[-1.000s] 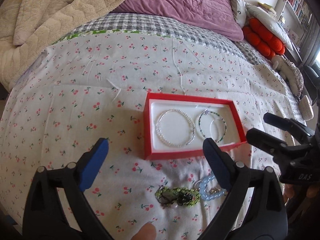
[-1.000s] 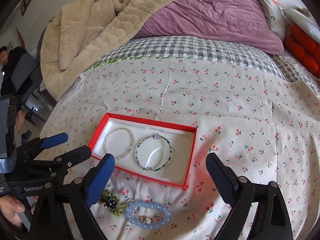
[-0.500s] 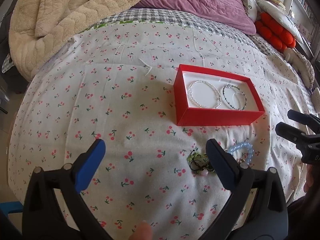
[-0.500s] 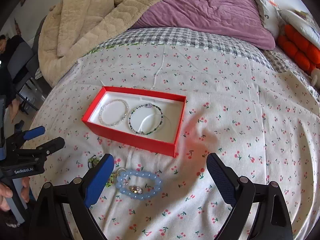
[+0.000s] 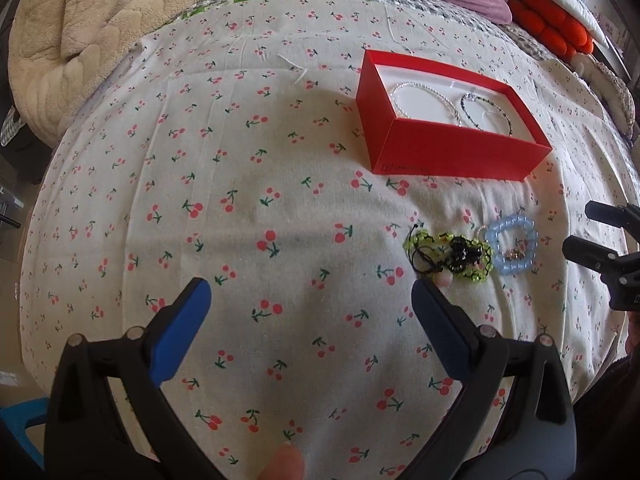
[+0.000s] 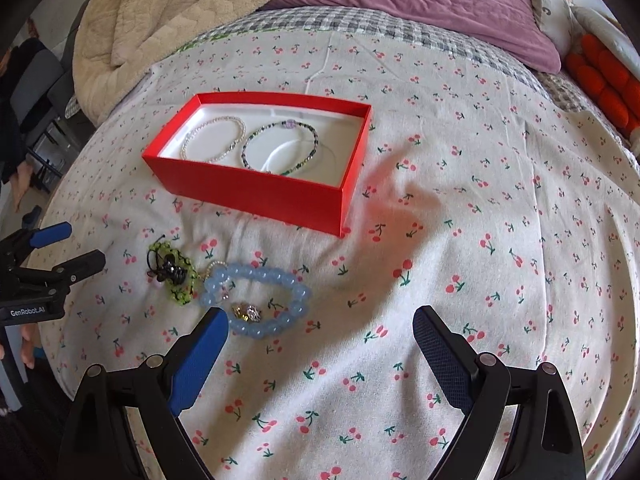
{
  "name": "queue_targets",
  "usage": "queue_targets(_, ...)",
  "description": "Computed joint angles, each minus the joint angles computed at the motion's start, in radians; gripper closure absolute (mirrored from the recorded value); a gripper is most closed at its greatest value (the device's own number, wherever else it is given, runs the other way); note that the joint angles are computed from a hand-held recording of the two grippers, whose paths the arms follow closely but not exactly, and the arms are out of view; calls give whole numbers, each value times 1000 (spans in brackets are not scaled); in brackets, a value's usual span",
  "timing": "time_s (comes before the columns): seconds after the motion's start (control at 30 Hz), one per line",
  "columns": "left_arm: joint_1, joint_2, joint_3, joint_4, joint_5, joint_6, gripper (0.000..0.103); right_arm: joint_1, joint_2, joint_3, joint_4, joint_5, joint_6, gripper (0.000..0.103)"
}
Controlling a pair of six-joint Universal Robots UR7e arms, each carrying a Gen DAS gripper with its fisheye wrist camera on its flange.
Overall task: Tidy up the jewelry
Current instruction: 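Move both open grippers back toward the remaining jewelry pile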
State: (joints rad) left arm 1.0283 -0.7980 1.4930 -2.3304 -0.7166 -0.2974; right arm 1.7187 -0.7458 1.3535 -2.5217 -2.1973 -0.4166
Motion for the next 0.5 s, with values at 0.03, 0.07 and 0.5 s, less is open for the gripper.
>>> queue_targets(0.03,1,1,0,5,-8,4,3,-3,3,0,9,-7,0,8)
queue_targets(0.07,1,2,0,8,-13,8,3,-5,6,1,16,-15,-2,8)
queue_targets(0.5,-3,45,-38,41,-94,115,3,-25,53,-49,66,41,-16,8)
